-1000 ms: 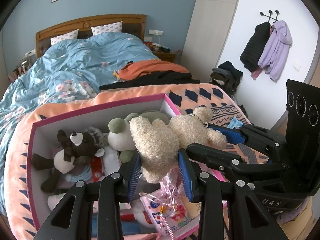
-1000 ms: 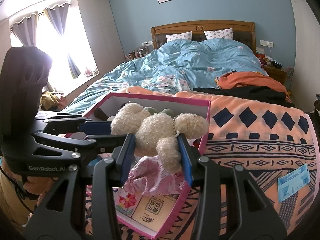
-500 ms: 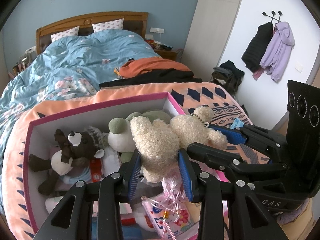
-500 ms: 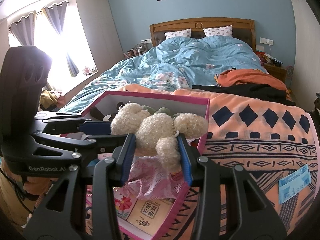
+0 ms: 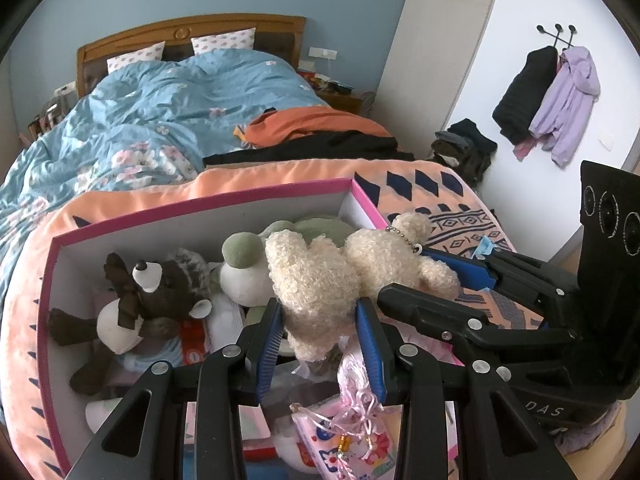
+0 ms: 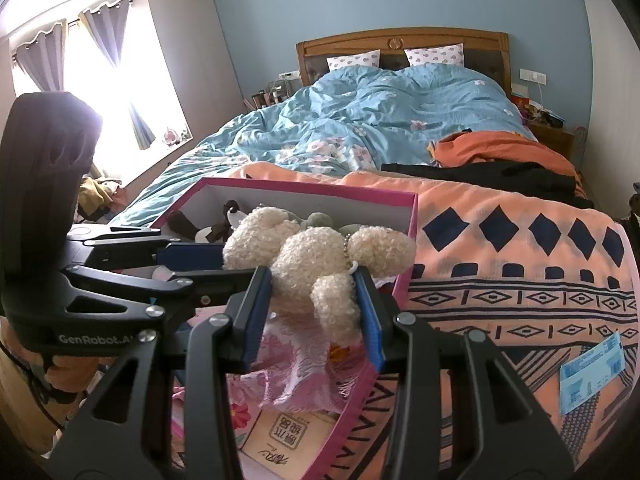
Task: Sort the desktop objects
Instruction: 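Lower the white bunny with the right gripper in among the toys, then open the right gripper to release the bunny in the box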
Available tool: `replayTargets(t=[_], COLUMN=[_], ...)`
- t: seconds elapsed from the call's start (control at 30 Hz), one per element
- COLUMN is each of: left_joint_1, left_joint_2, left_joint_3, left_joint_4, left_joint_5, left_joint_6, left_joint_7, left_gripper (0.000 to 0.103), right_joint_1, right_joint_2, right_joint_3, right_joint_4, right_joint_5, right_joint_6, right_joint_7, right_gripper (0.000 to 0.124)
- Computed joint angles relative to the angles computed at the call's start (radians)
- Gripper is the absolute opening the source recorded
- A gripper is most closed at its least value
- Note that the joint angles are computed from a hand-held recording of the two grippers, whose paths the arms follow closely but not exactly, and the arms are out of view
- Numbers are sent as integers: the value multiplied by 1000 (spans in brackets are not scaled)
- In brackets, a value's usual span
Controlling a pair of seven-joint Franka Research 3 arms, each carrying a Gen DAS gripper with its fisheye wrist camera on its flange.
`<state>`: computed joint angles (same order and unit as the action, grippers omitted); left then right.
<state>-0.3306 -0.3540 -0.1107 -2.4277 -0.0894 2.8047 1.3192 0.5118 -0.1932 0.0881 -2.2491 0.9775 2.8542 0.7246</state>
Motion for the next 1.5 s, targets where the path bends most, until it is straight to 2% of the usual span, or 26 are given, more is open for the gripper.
replayTargets(t=[0.57,0.87,1.1,1.2,1.37,1.5], left_joint_1=[27,31,37,41,33,-5], left_joint_2=[34,32,22,-1,-57,-133], left_joint_3=[-11,-15,-22,-26,-15,19], left_joint_4=[15,13,5,-13,-48,-104], left_joint_5=[-7,0,20,40,51,22], left_joint_6=[-30,-41,-38,-24,-21,-5], left_joint_7=[-23,-31,-48,-65,-80,-62], left_gripper=[36,36,36,36,39,39], right_joint_1=[-32,-51,-25,-36,-90,-71], right_joint_2=[68,59,4,-4,12,3], right_joint_3=[29,52,32,51,93,71], right_joint_4=[39,12,-38,-53,-47,-57], right_joint_5=[-184,-392,-386,-444,-622,-631], right_joint_6=[4,46,93,119,95,88], right_joint_7=[137,276,286,333,490,521], right_gripper=[44,46,46,45,39,39])
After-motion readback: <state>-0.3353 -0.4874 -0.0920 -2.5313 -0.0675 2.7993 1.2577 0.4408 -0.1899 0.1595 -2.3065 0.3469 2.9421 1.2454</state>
